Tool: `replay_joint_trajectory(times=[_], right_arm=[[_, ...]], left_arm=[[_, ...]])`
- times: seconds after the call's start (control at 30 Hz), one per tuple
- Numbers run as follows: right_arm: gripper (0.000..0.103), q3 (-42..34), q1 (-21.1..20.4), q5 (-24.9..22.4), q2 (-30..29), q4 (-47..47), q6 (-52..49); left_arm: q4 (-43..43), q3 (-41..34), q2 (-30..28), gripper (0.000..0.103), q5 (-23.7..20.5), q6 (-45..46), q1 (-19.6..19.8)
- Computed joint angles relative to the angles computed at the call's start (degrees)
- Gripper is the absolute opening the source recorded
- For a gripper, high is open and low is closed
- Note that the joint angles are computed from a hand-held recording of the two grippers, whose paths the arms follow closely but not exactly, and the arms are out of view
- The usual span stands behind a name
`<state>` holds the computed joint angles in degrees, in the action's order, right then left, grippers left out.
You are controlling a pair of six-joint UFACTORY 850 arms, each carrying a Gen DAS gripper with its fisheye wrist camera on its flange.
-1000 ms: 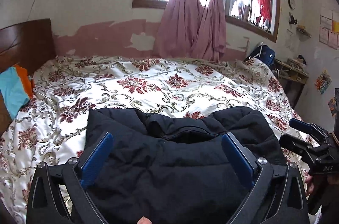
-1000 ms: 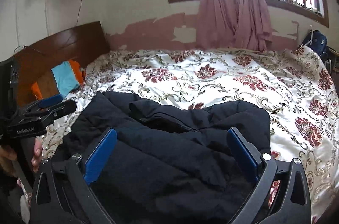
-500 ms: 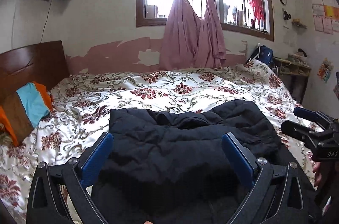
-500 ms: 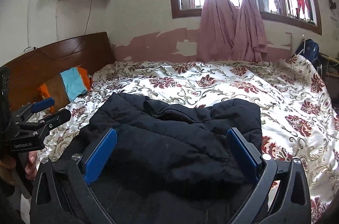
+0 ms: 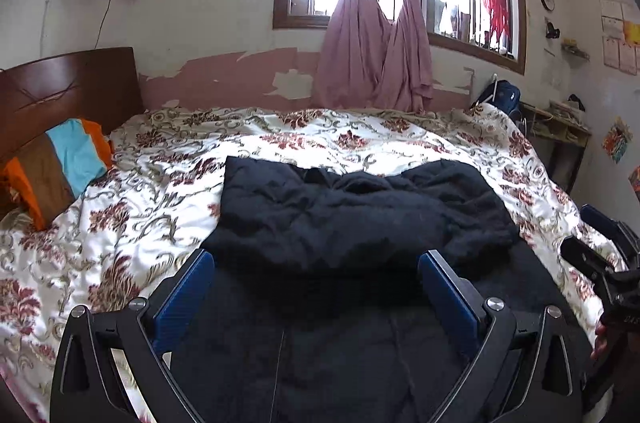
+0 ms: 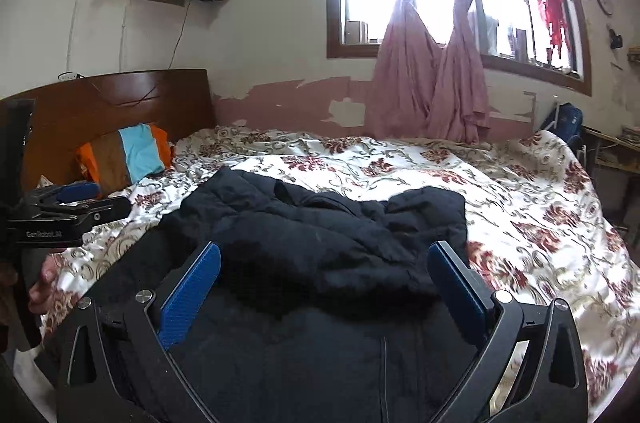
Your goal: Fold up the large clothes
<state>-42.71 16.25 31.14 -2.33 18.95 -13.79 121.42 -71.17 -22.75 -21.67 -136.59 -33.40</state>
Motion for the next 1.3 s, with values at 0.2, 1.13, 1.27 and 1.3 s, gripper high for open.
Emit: replay_joint_trajectory(times=[0.2,1.13,1.27,1.3], right_arm=[[0.101,6.2,0.6,0.9,4.5,2.2,-1.7],[0.101,22.1,12.4,6.6,14.0,29.4,-26.3],[0.101,22.8,11.7,4.2,15.2,29.9,-26.5],[0.101,23.1,11.8,4.0,15.6,31.1,-28.0]], left_arm=[[2.5,8.0,3.6,0.103,-3.8,-2.8,-1.4],[15.6,30.6,13.2,0.103,-9.4,-11.7,-5.9],[16.4,31.3,13.2,0.103,-7.4,-14.6,-6.1],[17.2,31.6,13.4,0.103,-6.4,-15.0,-6.1]])
